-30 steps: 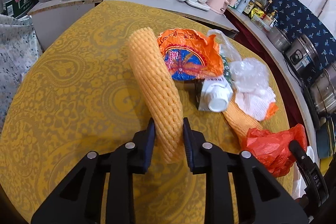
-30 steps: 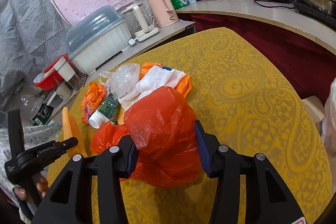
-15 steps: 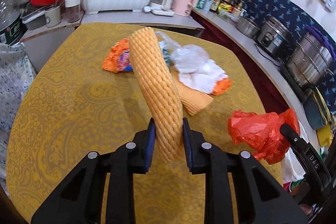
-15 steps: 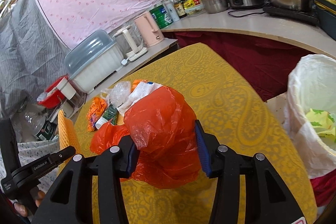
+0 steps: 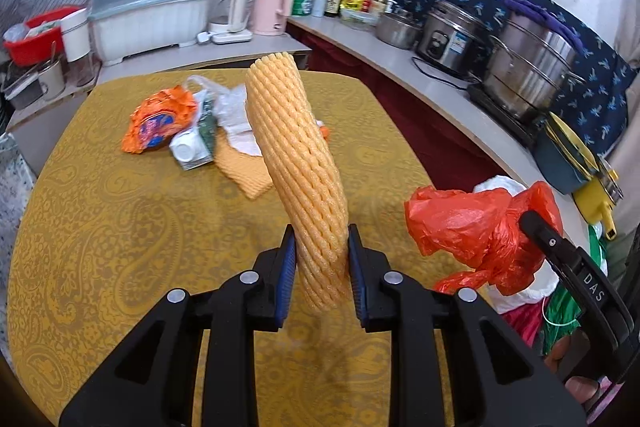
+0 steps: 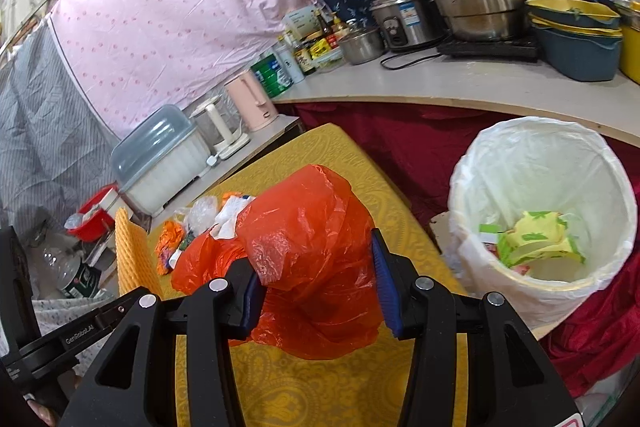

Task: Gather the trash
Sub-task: 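Carry the mesh sleeve and red bag over the bin and open both grippers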

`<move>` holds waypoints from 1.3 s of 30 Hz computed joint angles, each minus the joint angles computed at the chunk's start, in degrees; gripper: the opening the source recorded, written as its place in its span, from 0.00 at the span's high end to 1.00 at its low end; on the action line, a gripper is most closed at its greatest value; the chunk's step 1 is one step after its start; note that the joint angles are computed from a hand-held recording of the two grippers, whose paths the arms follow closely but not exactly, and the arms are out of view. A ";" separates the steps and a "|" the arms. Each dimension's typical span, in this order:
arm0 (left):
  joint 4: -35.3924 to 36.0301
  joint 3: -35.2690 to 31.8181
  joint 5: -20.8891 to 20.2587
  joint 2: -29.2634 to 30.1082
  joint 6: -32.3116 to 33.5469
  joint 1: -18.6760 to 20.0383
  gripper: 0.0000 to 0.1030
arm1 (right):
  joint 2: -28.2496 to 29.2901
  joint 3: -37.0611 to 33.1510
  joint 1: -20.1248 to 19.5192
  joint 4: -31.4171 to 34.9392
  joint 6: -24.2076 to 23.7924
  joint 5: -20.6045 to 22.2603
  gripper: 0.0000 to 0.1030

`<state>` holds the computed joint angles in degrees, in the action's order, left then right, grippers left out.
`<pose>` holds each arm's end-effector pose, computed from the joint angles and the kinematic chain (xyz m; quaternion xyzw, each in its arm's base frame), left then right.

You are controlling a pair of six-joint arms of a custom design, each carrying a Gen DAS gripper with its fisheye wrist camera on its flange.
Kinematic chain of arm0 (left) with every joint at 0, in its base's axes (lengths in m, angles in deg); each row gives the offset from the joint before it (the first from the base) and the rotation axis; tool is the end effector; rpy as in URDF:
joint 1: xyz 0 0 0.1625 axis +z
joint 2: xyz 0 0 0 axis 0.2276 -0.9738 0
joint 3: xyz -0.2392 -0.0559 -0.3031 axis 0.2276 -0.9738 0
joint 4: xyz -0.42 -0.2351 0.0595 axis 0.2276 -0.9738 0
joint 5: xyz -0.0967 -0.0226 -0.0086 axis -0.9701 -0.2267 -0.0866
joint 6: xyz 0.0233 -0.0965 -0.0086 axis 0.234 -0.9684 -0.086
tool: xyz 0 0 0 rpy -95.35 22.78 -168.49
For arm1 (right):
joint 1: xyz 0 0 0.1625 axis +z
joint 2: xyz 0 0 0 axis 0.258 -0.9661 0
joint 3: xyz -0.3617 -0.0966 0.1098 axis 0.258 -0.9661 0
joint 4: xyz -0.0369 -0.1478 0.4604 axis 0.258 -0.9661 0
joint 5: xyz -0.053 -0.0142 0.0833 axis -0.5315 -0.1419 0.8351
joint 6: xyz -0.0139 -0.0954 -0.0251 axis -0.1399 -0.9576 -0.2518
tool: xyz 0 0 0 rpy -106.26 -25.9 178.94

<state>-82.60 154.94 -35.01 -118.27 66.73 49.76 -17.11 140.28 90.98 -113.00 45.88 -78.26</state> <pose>-0.1203 -0.6958 0.3110 0.0144 0.8616 -0.4152 0.2918 0.3246 -0.7484 0.0701 0.1627 -0.8975 0.3954 0.1081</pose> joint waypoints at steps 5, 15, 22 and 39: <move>0.52 -0.21 -0.84 1.30 0.99 -1.56 0.77 | -3.07 3.47 -0.82 -2.94 0.41 -0.44 0.56; 1.67 -1.35 -3.36 4.52 3.07 -4.29 0.77 | -7.90 8.68 -2.60 -7.35 1.13 -1.78 0.56; 2.30 -2.09 -4.93 6.36 4.31 -5.59 0.77 | -10.67 11.44 -4.01 -9.94 1.97 -2.61 0.56; 5.02 -6.84 -8.48 13.15 7.93 -8.09 0.77 | -15.74 15.75 -7.86 -15.63 4.48 -4.10 0.56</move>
